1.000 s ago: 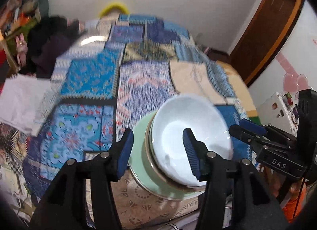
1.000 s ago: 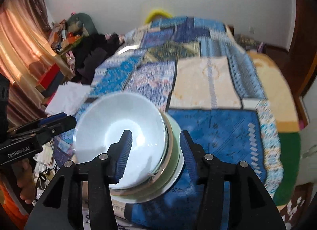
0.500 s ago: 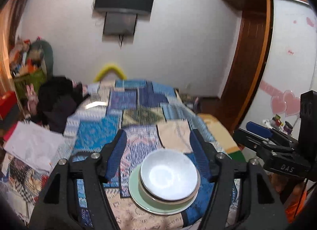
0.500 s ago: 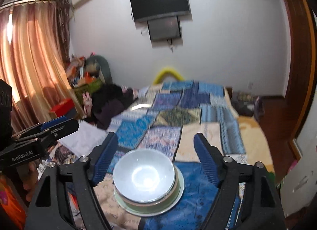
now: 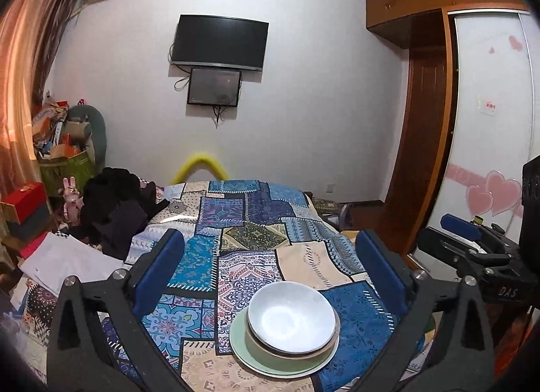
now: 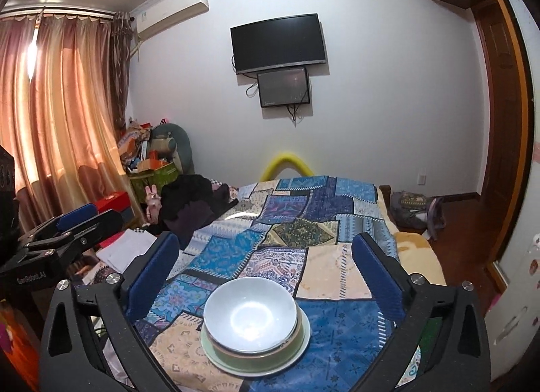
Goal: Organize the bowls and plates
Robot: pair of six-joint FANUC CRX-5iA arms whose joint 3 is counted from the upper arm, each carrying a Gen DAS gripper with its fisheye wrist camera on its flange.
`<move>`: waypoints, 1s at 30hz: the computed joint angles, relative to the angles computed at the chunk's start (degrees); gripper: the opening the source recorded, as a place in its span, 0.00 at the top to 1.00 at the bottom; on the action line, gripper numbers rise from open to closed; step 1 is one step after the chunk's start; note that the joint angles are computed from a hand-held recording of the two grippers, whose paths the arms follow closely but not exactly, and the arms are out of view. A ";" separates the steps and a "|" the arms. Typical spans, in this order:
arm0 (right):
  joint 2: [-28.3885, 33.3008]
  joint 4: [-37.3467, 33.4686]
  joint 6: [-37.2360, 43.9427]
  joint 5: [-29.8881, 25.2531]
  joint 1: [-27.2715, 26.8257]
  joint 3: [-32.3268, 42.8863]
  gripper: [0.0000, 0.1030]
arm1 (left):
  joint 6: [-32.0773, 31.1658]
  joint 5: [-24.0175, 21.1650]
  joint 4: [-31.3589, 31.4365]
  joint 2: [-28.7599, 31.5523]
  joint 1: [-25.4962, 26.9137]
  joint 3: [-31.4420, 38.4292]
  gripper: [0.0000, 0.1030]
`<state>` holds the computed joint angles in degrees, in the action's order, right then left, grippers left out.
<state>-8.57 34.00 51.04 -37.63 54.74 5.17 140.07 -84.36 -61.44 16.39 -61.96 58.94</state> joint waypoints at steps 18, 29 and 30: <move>-1.36 0.27 -0.38 0.25 0.88 -1.97 0.00 | 1.77 -0.38 0.33 -0.78 -0.25 -2.05 0.00; -1.55 -0.70 0.01 0.19 0.78 -1.92 0.00 | 1.57 -0.45 0.19 -0.76 -0.26 -2.01 0.00; -1.53 -0.75 0.01 0.11 0.82 -1.85 0.00 | 1.56 -0.49 0.11 -0.74 -0.29 -1.98 0.00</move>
